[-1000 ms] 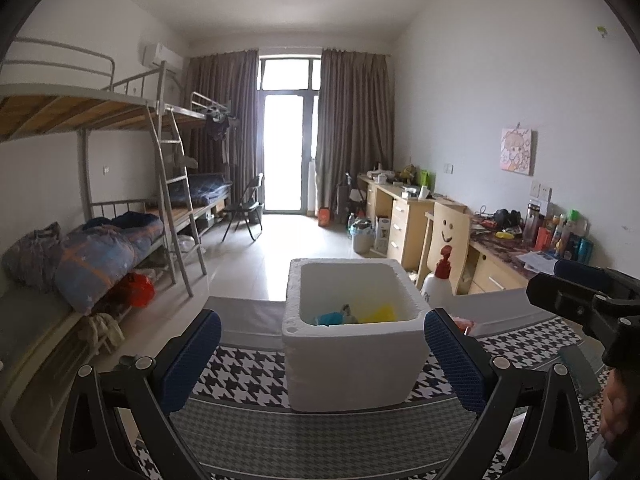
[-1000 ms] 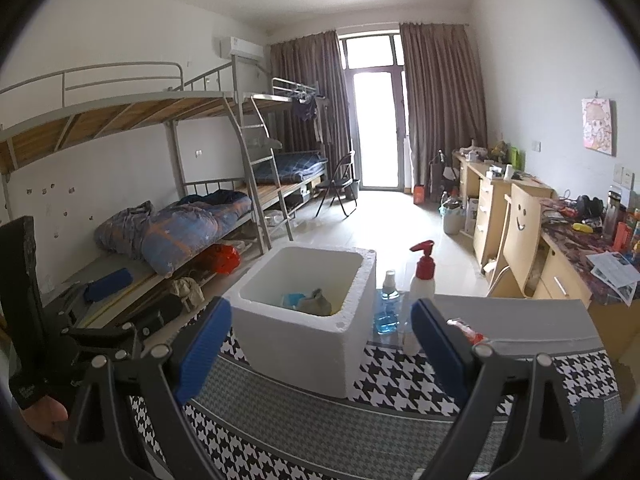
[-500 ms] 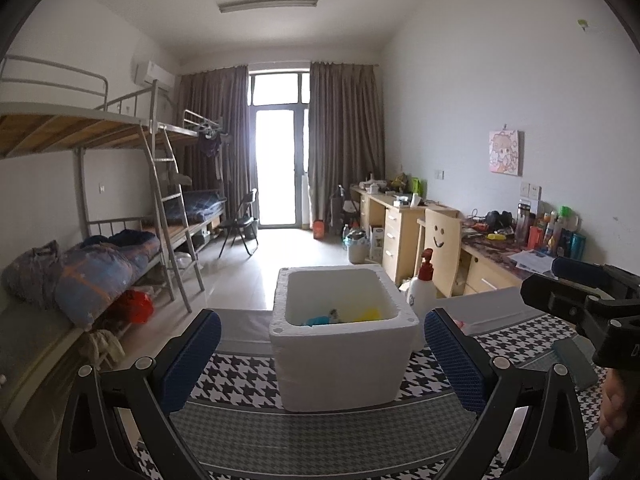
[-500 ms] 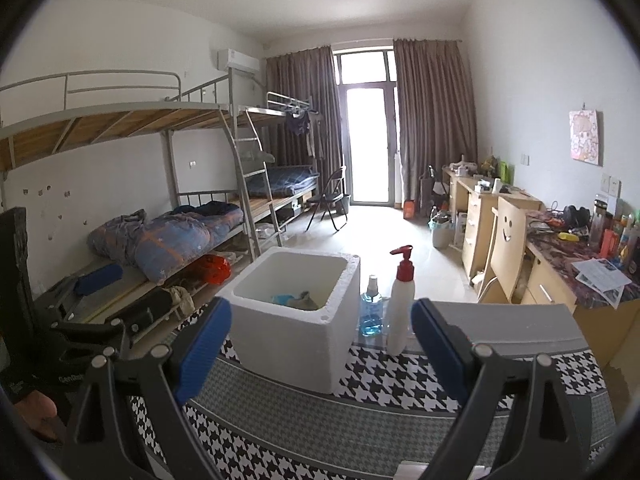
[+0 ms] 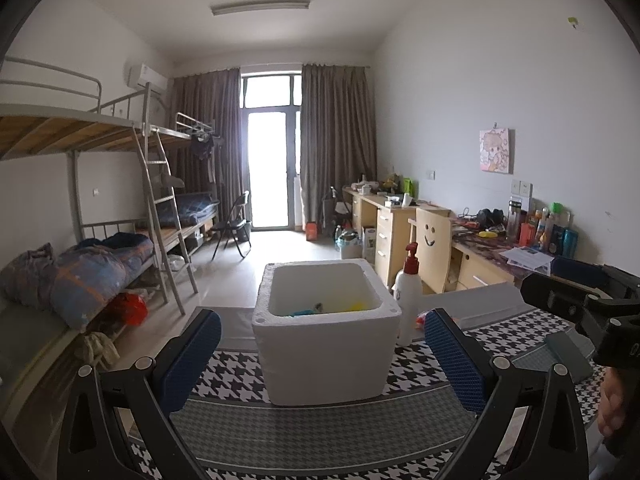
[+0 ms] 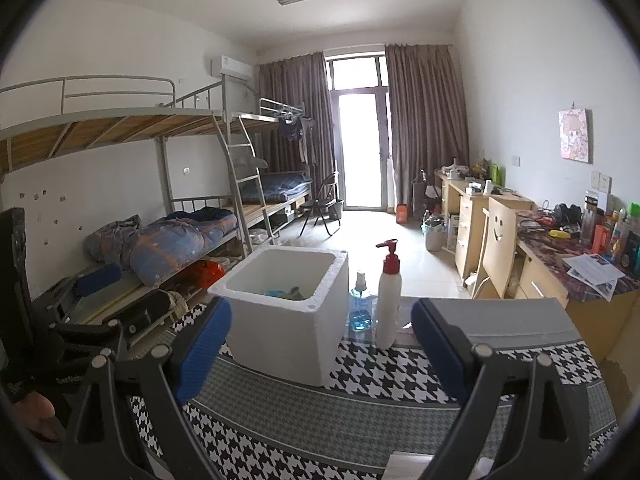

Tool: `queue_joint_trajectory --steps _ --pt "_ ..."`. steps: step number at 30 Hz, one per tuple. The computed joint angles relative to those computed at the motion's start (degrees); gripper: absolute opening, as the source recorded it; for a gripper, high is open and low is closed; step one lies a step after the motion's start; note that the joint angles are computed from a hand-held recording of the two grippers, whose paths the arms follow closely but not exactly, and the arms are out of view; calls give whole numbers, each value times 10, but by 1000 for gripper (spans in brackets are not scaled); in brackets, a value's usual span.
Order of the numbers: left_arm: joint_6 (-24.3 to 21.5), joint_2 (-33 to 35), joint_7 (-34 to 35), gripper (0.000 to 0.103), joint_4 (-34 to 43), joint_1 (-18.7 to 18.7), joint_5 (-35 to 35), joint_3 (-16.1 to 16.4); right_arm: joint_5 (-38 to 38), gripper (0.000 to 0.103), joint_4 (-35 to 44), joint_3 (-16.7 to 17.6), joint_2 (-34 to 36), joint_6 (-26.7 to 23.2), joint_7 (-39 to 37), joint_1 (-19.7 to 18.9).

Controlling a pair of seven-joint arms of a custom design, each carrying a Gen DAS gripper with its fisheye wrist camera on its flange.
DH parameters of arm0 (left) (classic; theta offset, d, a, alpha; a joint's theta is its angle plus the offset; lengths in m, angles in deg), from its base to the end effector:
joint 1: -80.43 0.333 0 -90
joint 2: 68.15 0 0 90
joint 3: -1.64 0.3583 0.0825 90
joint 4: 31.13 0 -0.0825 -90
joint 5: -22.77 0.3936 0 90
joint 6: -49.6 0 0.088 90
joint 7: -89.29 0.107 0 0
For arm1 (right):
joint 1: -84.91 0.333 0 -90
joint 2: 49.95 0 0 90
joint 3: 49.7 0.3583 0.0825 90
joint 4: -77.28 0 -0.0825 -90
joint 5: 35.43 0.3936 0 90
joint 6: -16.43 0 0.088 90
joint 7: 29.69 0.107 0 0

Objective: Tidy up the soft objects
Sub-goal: 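Withdraw both tools from the foam box back over the table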

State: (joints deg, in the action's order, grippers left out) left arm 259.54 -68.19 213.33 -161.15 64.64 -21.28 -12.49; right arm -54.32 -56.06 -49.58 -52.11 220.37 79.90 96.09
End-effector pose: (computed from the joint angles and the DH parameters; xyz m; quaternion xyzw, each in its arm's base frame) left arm 0.5079 -0.1883 0.5417 -0.5198 0.6089 -0.4536 0.3916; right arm 0.5250 0.1458 0.5444 -0.6407 0.4959 -0.3194 0.4915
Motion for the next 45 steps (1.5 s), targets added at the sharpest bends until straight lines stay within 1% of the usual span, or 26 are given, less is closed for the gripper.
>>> queue_joint_trajectory --steps 2,5,7,10,14,16,18,21,25,30,35,41,45 --pt "2 0 -4 102 -3 -1 3 -1 12 94 -6 2 -1 5 -11 -1" --pt "5 1 -2 102 -4 -3 1 -1 63 94 -17 12 -3 14 -57 -1" --pt "11 4 1 102 -4 -5 0 -2 66 94 -23 9 -4 20 -56 0" --pt "9 1 -27 102 -14 -3 29 1 77 94 -28 9 -5 21 -63 0" --pt "20 3 -53 102 -26 -2 59 2 64 94 -35 3 -6 23 -46 0" --pt "35 6 -58 102 -30 -4 65 0 94 94 -38 11 -7 22 -73 -1" --pt "38 7 -61 102 -34 -6 73 0 141 94 -47 22 -10 29 -114 0" --pt "36 7 -74 102 -37 -7 88 0 136 94 -52 16 -12 28 -109 4" --pt "35 11 -72 102 -36 -11 88 0 149 94 -56 17 -13 28 -119 6" --pt "30 12 -107 102 -46 -9 122 3 132 94 -64 10 -18 29 -98 6" --pt "23 13 -128 102 -51 -9 143 4 202 94 -78 29 -24 32 -154 4" --pt "18 13 -150 102 -57 -10 160 4 249 94 -82 36 -26 32 -189 6" --pt "16 14 -156 102 -59 -11 171 3 257 94 -89 33 -28 36 -188 9"
